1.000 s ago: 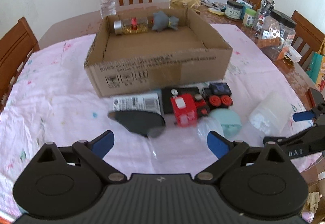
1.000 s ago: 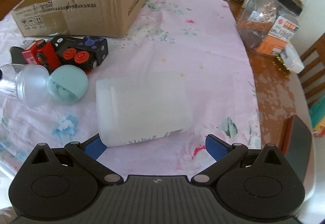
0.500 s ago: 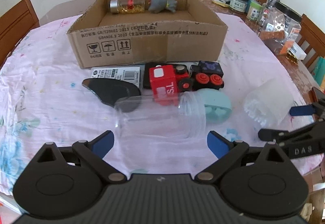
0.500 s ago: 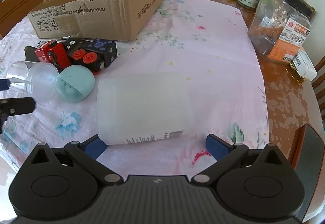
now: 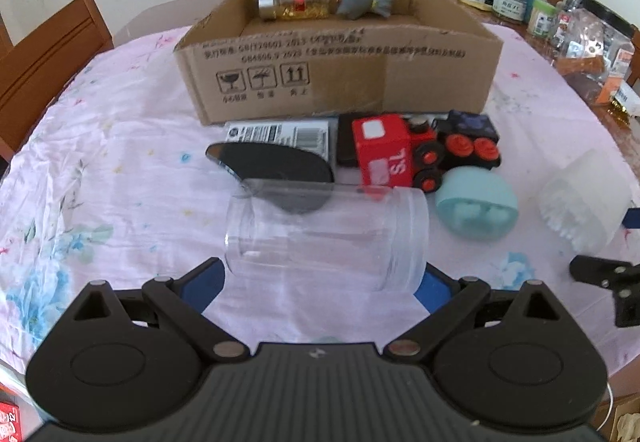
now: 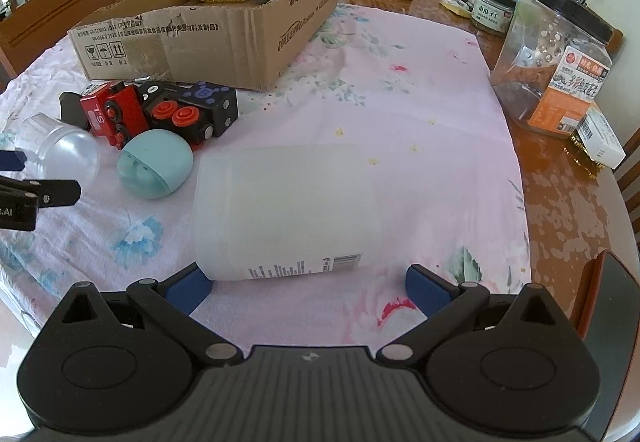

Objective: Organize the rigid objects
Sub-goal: 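Grasp the clear plastic jar with the left tool while the right tool grasps the white container, then carry the clear jar into the box with the left tool while the right tool carries the white container in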

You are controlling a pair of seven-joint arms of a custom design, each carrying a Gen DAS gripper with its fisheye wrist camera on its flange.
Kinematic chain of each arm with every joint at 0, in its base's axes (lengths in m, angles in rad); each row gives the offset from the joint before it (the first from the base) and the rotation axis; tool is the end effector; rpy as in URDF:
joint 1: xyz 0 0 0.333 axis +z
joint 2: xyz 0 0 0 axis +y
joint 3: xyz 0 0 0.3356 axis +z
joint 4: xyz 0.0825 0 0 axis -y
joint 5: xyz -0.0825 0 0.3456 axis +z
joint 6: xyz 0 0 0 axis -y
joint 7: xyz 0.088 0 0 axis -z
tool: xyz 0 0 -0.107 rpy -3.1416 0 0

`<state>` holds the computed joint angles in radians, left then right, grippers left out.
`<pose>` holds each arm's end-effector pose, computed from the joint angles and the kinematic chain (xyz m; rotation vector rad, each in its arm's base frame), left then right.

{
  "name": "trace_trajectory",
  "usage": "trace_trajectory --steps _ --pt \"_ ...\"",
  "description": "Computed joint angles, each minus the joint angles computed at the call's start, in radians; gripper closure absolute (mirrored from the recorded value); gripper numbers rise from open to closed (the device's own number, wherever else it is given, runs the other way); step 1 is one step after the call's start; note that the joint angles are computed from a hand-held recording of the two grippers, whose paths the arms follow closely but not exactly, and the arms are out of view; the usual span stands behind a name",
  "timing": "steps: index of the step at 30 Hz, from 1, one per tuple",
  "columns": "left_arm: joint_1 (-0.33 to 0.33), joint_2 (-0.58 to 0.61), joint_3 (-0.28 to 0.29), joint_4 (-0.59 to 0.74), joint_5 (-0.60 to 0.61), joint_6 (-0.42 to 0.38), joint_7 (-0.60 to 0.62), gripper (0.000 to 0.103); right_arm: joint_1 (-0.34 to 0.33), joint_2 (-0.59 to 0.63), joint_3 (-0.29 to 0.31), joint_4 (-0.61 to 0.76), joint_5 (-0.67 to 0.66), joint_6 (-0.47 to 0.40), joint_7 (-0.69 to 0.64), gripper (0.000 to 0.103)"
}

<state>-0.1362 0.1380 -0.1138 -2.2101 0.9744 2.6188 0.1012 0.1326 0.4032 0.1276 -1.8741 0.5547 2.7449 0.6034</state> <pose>0.5174 -0.1502 0.3845 -2.1560 1.3921 -0.3849 0.6325 0.1370 0.3881 -2.3759 1.0476 -0.3318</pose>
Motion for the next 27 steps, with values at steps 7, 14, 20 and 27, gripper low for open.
trace_trajectory --steps 7,14,20,27 --pt "-0.004 0.028 0.018 0.01 0.114 0.025 -0.144 0.0 0.01 -0.001 -0.01 0.002 -0.017 -0.005 0.023 0.0" --pt "-0.006 0.03 0.018 0.008 0.159 0.021 -0.194 0.0 0.023 0.03 -0.018 0.062 -0.063 -0.055 0.045 0.0" --pt "-0.005 0.038 0.017 0.02 0.155 0.008 -0.202 0.0 0.036 0.069 -0.017 0.127 -0.092 -0.087 0.061 0.0" --pt "-0.007 0.032 0.009 0.038 0.097 -0.017 -0.126 0.003 0.068 0.084 -0.052 0.183 -0.183 -0.16 0.134 0.0"
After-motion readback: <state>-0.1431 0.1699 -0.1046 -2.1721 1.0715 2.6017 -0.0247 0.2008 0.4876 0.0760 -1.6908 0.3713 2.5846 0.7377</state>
